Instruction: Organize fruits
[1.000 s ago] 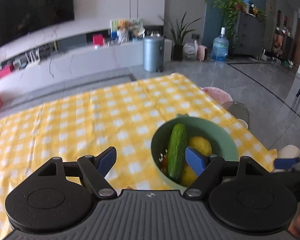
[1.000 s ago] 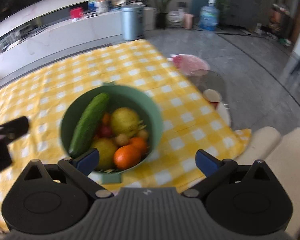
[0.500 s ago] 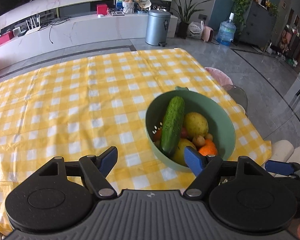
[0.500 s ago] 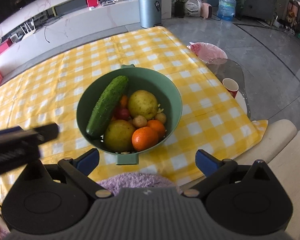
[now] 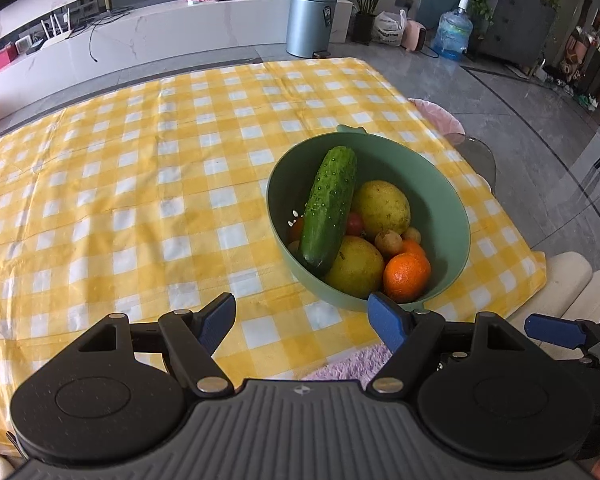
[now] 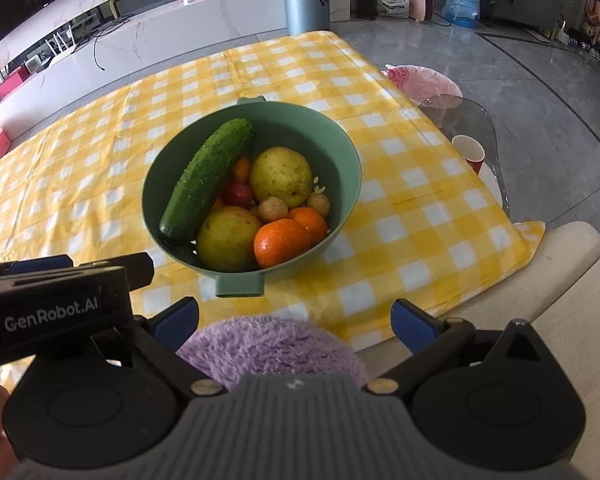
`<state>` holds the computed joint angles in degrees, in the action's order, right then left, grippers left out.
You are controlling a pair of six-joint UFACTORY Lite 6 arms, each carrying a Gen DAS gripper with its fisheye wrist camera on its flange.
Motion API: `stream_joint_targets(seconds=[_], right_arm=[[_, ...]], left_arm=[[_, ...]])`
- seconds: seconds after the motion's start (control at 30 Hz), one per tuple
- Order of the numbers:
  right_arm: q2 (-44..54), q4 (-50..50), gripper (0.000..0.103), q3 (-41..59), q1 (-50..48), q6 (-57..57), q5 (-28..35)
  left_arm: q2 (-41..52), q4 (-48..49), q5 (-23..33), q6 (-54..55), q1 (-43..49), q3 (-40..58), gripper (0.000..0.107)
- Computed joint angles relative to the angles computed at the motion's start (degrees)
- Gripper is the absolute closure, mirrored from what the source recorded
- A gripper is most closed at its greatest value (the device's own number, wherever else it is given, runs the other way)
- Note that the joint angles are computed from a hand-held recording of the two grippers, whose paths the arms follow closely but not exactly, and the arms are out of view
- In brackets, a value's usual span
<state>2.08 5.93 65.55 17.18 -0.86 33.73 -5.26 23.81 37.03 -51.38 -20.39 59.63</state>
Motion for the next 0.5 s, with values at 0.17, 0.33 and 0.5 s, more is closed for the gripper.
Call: stream_joint_targets(seconds=[0.17, 0.33, 0.5], right_arm=[[0.59, -1.6, 0.005, 0.11, -0.02, 1.04, -0.14], [0.61, -1.11, 0.005, -0.32, -0.59, 0.21, -0.39], [0.92, -1.92, 0.005, -0.31, -0.48, 0.6, -0.47]], left_arm=[[0.76, -2.56, -2.0, 2.77, 0.91, -0.23, 0.019], [1.21, -3.6, -2.69, 3.47, 1.06, -0.39, 0.019], [1.45, -3.77, -2.56, 3.47, 1.07, -0.27, 0.019]])
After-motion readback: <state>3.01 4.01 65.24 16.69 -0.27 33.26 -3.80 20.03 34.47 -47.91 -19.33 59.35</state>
